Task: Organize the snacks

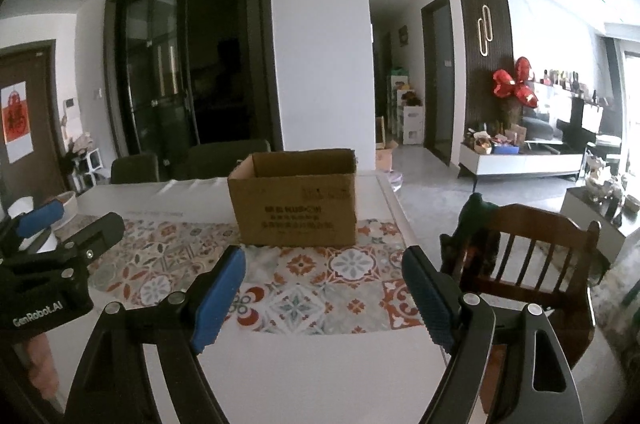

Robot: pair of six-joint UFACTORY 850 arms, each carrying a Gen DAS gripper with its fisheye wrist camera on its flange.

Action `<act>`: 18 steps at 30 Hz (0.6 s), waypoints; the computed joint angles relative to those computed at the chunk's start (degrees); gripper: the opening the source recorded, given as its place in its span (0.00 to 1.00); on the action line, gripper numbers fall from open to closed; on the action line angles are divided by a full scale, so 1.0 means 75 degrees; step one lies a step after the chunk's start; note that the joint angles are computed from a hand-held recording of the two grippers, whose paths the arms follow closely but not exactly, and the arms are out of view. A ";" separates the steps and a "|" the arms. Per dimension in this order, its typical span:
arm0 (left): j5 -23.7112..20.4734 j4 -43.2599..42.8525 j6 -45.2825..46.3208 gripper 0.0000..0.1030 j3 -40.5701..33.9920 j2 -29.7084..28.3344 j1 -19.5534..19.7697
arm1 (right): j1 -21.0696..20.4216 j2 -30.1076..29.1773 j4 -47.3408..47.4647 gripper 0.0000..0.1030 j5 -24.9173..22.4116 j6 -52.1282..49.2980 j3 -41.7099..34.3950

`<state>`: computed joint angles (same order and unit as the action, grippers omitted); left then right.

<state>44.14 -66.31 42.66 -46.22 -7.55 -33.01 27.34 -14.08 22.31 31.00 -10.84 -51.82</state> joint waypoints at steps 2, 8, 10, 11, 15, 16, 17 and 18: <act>0.0035 0.0009 0.0002 1.00 0.0014 0.0015 -0.0025 | 0.0006 0.0042 0.0009 0.79 0.0058 -0.0004 0.0066; 0.0101 -0.0005 -0.0034 1.00 0.0070 0.0047 -0.0090 | 0.0040 0.0133 0.0051 0.79 0.0190 -0.0031 0.0231; 0.0113 0.0001 -0.0064 1.00 0.0102 0.0067 -0.0099 | 0.0046 0.0145 0.0039 0.79 0.0214 -0.0015 0.0257; 0.0103 0.0017 -0.0065 1.00 0.0112 0.0073 -0.0097 | 0.0052 0.0157 0.0046 0.79 0.0233 -0.0018 0.0278; 0.0121 -0.0003 -0.0055 1.00 0.0112 0.0070 -0.0103 | 0.0050 0.0140 0.0072 0.79 0.0221 -0.0057 0.0256; 0.0125 -0.0002 -0.0065 1.00 0.0110 0.0068 -0.0105 | 0.0049 0.0144 0.0049 0.79 0.0220 -0.0033 0.0264; 0.0106 0.0024 -0.0075 1.00 0.0116 0.0073 -0.0098 | 0.0053 0.0149 0.0057 0.79 0.0240 -0.0042 0.0276; 0.0118 -0.0002 -0.0065 1.00 0.0112 0.0068 -0.0104 | 0.0059 0.0148 0.0085 0.79 0.0253 -0.0068 0.0280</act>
